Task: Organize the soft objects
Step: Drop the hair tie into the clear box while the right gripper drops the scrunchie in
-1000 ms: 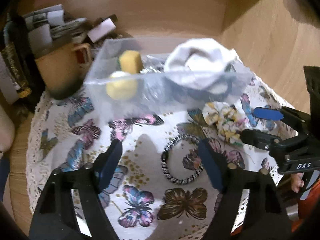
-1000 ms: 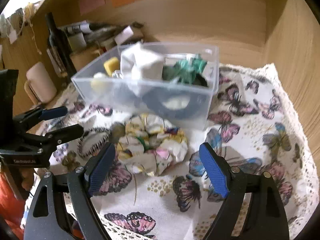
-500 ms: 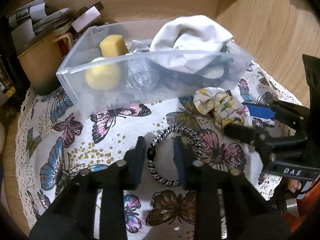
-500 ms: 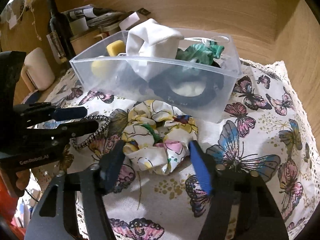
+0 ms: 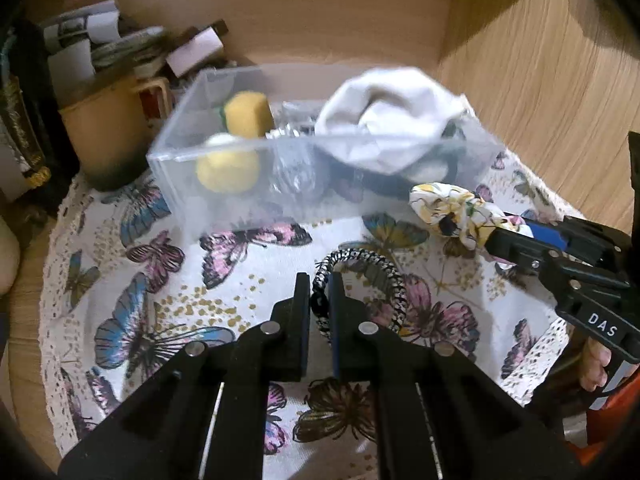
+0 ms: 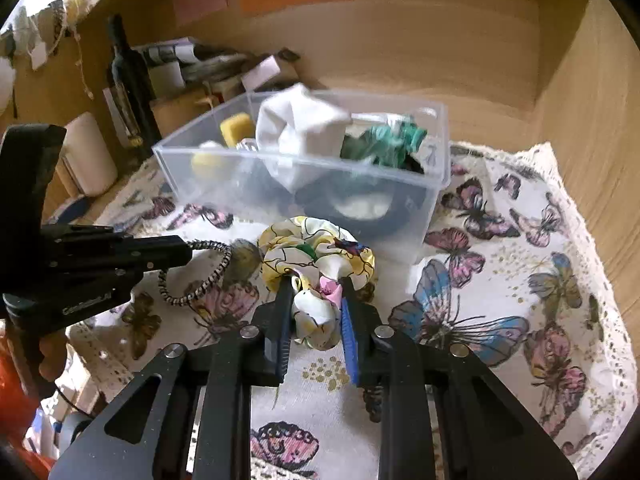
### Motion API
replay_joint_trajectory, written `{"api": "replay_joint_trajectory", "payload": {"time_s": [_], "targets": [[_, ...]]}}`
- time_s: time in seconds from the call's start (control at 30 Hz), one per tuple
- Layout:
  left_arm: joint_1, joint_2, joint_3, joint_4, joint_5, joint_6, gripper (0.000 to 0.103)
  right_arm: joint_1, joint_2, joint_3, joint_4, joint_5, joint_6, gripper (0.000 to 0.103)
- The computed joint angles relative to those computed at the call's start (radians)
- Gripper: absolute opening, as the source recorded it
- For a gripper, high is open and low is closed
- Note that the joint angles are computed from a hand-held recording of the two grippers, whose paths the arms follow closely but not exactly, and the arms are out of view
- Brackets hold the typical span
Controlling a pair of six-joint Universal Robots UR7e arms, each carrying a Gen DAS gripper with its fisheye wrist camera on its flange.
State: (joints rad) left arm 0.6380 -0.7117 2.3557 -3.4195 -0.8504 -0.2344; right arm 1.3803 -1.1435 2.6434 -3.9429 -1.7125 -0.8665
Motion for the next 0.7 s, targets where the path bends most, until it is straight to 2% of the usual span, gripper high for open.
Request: {"api": "replay_joint_trajectory", "payload": {"time_s": [0.37, 0.7], "targets": [[-0.071, -0.056, 0.035, -0.122, 0.084, 0.021, 0.008, 0.041, -0.071, 0.048, -0.074, 0.073, -0.017, 0.019], [-0.066, -0.064, -0.012, -0.218, 0.121, 0.087, 0.008, 0.105, -0.099, 0.003, -0.087, 0.097, -0.012, 0.019]]}}
